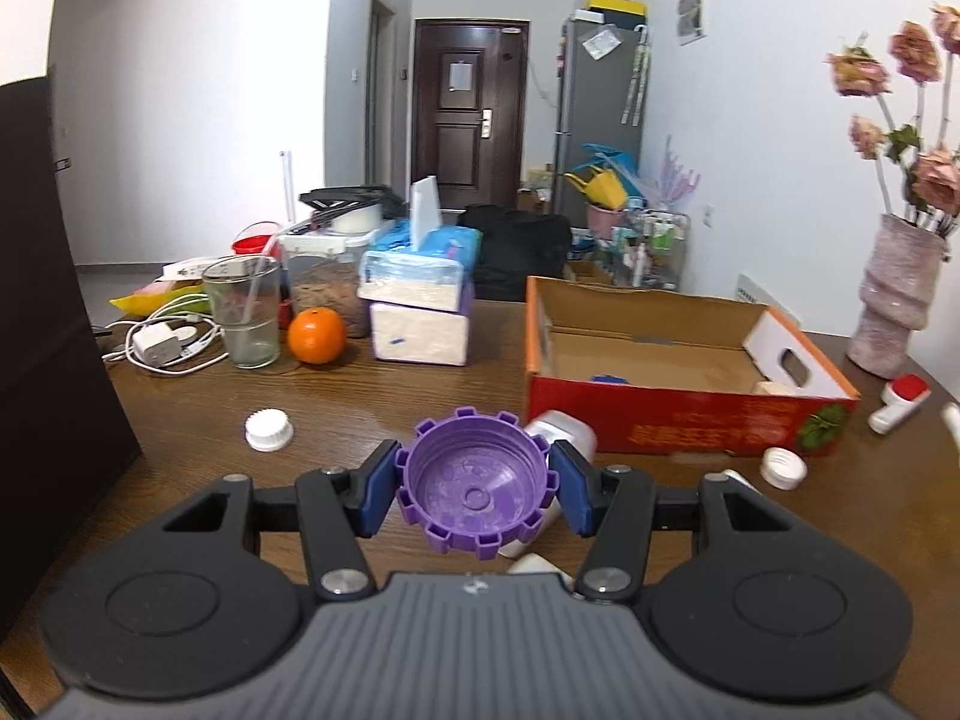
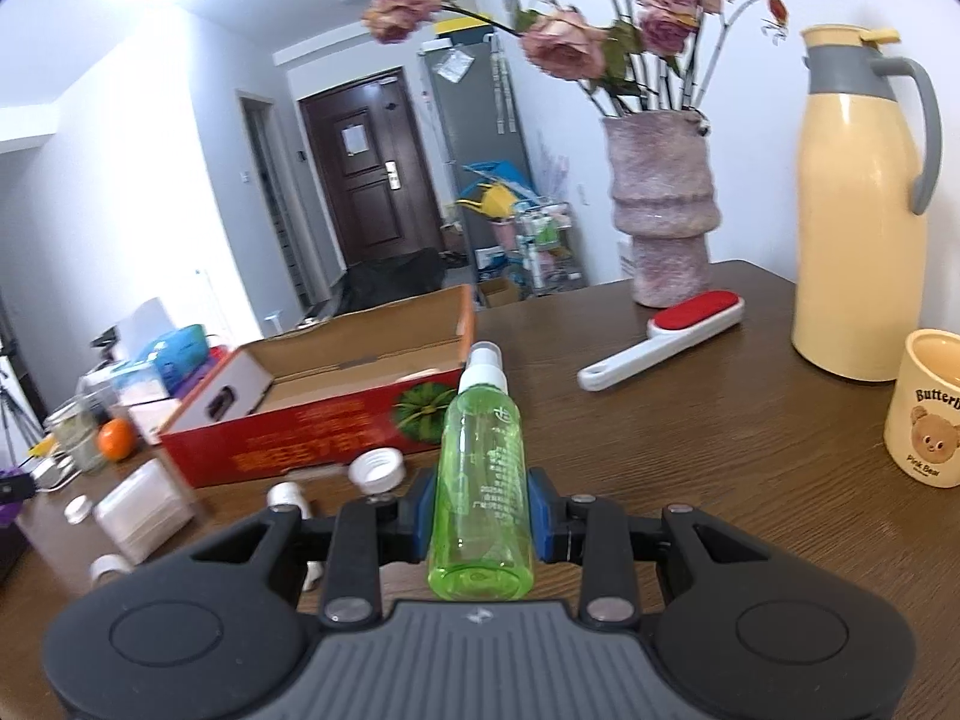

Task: Organize rigid objects
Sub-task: 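Carry the purple cap and green spray bottle over the cardboard box with both tools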

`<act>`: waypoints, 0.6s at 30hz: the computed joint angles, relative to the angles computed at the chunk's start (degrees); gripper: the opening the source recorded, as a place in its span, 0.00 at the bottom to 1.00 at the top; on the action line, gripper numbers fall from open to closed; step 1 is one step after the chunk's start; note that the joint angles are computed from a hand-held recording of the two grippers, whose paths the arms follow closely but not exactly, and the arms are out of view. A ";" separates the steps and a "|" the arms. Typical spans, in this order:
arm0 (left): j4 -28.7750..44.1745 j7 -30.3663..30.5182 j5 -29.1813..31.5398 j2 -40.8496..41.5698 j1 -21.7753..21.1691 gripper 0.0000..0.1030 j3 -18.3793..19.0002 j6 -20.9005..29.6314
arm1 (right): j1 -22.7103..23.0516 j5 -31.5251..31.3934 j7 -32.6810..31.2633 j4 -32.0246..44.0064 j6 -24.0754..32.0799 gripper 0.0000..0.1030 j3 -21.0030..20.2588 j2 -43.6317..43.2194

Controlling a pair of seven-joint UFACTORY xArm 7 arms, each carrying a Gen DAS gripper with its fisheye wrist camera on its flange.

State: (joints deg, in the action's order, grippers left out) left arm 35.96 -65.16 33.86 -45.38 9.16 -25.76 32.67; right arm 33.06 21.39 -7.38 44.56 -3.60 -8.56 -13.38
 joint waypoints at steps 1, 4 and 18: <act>-0.11 -0.08 -0.12 -0.33 -0.47 0.53 -0.24 -0.01 | 0.54 0.03 -0.26 -0.42 0.12 0.29 -0.08 -0.72; -0.34 -0.30 -0.50 -1.11 -1.59 0.53 -1.24 0.32 | 1.75 -0.04 -0.51 -1.74 0.98 0.29 0.04 -3.11; 2.62 -1.26 -1.55 1.42 -4.79 0.53 -5.11 -0.32 | 10.99 2.08 -3.83 -3.90 2.36 0.29 -3.07 -8.85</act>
State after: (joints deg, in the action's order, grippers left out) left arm 38.57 -66.42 32.31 -43.96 4.36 -30.87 32.34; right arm 44.05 23.47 -11.21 40.66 -1.25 -11.63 -22.23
